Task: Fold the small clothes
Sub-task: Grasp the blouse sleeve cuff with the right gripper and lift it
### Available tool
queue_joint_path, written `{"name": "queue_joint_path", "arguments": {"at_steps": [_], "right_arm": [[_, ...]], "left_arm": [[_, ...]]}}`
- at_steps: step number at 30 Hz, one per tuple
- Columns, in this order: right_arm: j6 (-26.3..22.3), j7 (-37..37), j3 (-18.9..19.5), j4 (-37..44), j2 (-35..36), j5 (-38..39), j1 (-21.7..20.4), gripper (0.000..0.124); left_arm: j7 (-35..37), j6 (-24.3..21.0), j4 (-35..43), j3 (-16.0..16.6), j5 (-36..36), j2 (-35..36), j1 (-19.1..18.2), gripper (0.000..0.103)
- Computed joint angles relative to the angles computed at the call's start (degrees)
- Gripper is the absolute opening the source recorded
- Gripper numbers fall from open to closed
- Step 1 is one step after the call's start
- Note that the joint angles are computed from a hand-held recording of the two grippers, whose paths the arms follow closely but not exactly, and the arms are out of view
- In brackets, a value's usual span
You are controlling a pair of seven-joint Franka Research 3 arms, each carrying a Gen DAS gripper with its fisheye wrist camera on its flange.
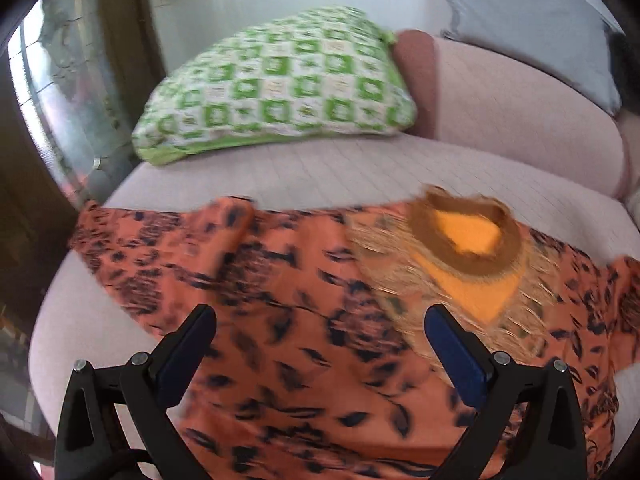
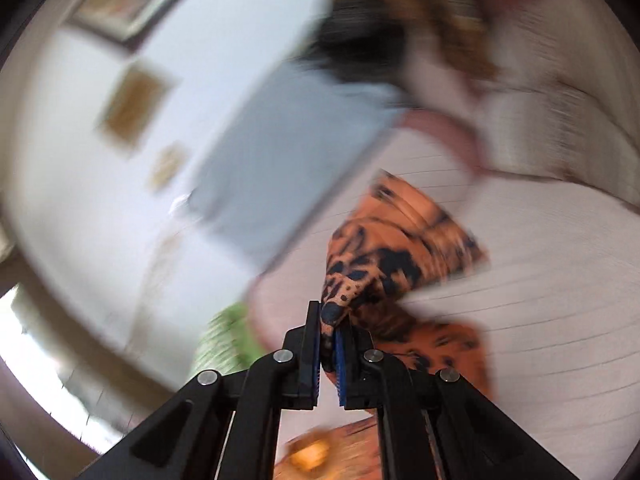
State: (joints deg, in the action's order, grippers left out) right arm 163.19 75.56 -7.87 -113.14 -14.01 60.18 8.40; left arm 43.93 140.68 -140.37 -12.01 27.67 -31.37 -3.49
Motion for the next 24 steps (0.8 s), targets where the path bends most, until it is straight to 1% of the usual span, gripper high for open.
{"name": "queue_joint_path", "arguments": {"at_steps": [2, 6, 7, 9, 10, 12, 14, 16, 17, 18, 19, 20, 21, 22, 23, 24], "right_arm": [[-0.6, -0.2, 2.7, 0.8, -0.5, -1.5, 2.1, 0.006], [-3.3, 2.2, 7.6, 4.2, 4.3, -6.6, 6.4, 0.006], [-3.8, 3.6, 8.8, 4.6, 5.8, -8.2, 7.2, 0.006], [-6.1, 8.7, 11.4, 6.1, 10.2, -12.7, 8.7, 0.009], [-7.5, 10.2, 12.4, 6.8, 12.3, -14.4, 9.6, 0.010], [-11.4, 14.6, 14.1, 9.0, 17.5, -20.8, 11.2, 0.011], [-17.4, 15.3, 15.5, 12.0, 22.5, -21.6, 12.2, 0.013], [-23.7, 18.0, 15.8, 15.5, 26.9, -23.8, 12.6, 0.013], [-25.7, 17.9, 16.2, 15.8, 27.6, -23.1, 12.4, 0.015], [-25.5, 16.2, 17.0, 14.1, 26.8, -20.9, 12.0, 0.016], [-24.6, 12.6, 17.7, 11.9, 25.3, -17.3, 11.3, 0.021], [-25.0, 8.8, 18.1, 10.7, 24.2, -13.5, 10.5, 0.029], [-27.1, 3.7, 18.1, 10.0, 23.2, -8.6, 9.2, 0.037], [-27.4, 0.4, 18.1, 8.0, 21.7, -5.5, 8.9, 0.066], [-27.7, -1.8, 17.3, 6.9, 20.2, -3.9, 8.6, 0.084], [-24.9, -2.9, 16.9, 4.4, 17.9, -2.4, 9.0, 0.084]], "left_arm": [[-0.7, -1.2, -0.5, 1.0, 0.7, -1.4, 1.8, 0.103], [-1.9, -3.0, -1.8, 3.3, 2.2, -3.6, 6.0, 0.103], [-2.2, -3.3, -2.3, 3.6, 2.5, -4.2, 7.0, 0.103], [-2.7, -4.3, -3.0, 4.7, 3.1, -5.4, 9.1, 0.103], [-3.0, -4.1, -3.3, 5.5, 3.1, -5.8, 10.1, 0.103], [-3.4, -3.8, -4.2, 6.6, 2.6, -6.7, 11.4, 0.103], [-2.9, -3.5, -4.4, 7.7, 1.7, -6.7, 12.1, 0.103], [-2.1, -3.1, -4.5, 8.2, 1.0, -6.5, 12.7, 0.103], [-1.9, -3.0, -4.5, 8.3, 0.6, -6.5, 12.8, 0.103], [-1.5, -2.5, -4.5, 8.4, 0.1, -6.4, 12.8, 0.103], [-1.1, -2.0, -4.5, 8.5, -0.4, -6.3, 12.5, 0.103], [-0.5, -1.6, -4.4, 8.4, -0.9, -6.1, 12.3, 0.103], [0.0, -1.5, -4.2, 8.1, -1.2, -6.0, 12.0, 0.103], [0.4, -1.5, -3.9, 7.7, -1.4, -5.7, 11.7, 0.103], [0.7, -1.2, -3.8, 7.4, -1.7, -5.6, 11.3, 0.103], [1.0, -1.1, -3.8, 7.1, -2.0, -5.6, 10.9, 0.103]]}}
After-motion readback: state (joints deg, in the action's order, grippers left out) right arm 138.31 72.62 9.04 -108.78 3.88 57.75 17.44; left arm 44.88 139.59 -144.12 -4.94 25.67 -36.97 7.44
